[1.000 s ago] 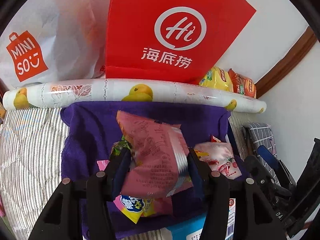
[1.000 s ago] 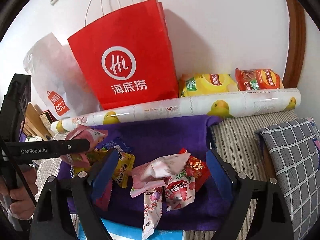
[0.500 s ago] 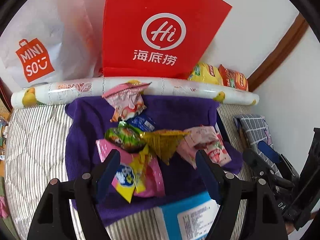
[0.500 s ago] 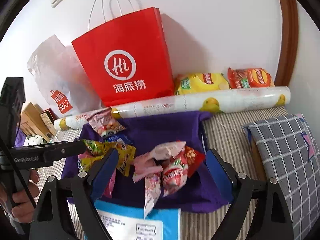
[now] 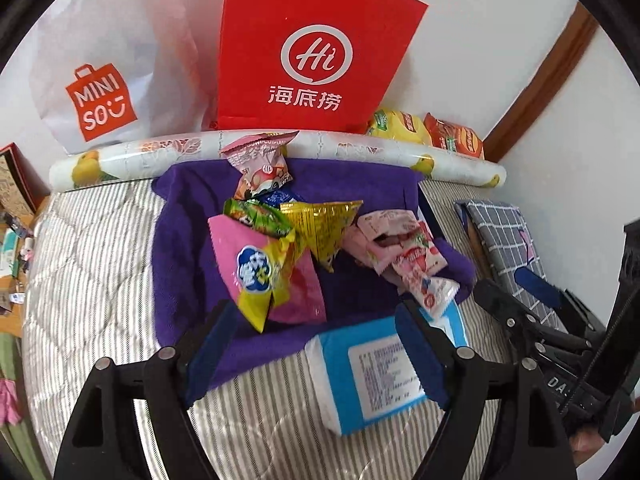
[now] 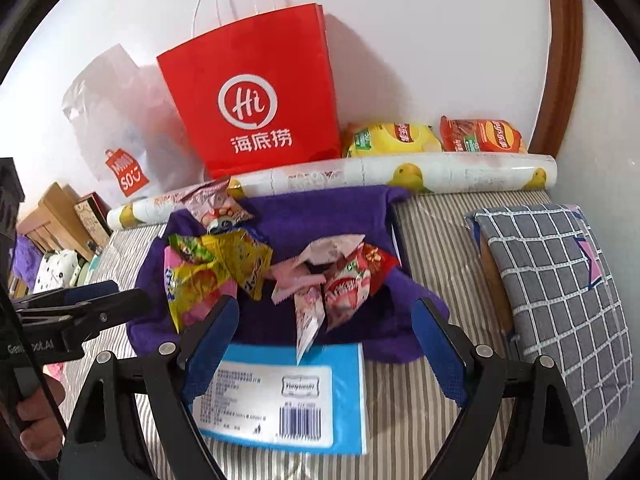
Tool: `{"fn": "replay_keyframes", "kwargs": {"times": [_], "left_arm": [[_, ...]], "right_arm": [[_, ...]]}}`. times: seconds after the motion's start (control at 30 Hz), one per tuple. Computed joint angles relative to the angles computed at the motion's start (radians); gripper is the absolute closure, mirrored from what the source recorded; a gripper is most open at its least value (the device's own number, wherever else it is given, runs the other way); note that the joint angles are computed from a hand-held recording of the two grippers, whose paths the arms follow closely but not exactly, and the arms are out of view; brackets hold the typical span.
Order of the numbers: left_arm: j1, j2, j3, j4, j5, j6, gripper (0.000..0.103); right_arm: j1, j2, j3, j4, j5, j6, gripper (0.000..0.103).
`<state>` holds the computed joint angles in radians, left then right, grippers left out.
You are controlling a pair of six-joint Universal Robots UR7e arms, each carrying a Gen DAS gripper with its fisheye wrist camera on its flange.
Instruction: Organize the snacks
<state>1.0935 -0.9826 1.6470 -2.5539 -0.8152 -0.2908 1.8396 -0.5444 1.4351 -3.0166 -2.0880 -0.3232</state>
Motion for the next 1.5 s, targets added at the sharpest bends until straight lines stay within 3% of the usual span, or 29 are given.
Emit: {"fn": "replay_keyframes", "kwargs": {"times": [0.6, 0.73, 0.83, 1.17, 1.5], "left_arm": [[-0.137, -0.158, 0.256, -0.104, 0.088, -0.073, 0.016], [-0.176, -0.203, 0.312, -0.118, 0.106, -0.097, 0.016], [-0.205, -0.234, 0.35, -0.128, 0.124, -0.114, 0.015], [-0.299, -0.303, 0.448, -0.127, 0.212, -0.176, 0.014], [-0.364, -0.341, 0.51, -0.13, 0.241, -0.212, 0.013]], "right_arm": [[0.094, -0.164, 0.29, -0.161, -0.059, 0.028, 0.014], [0.125, -0.194, 0.35, -0.223, -0.083, 0.036, 0.007], [0.15, -0.207, 0.382, -0.264, -0.106, 0.026, 0.001], [0.205, -0.269, 0.475, -0.307, -0.157, 0.073, 0.001], [0.243, -0.315, 0.547, -0.374, -0.213, 0.062, 0.001]]}}
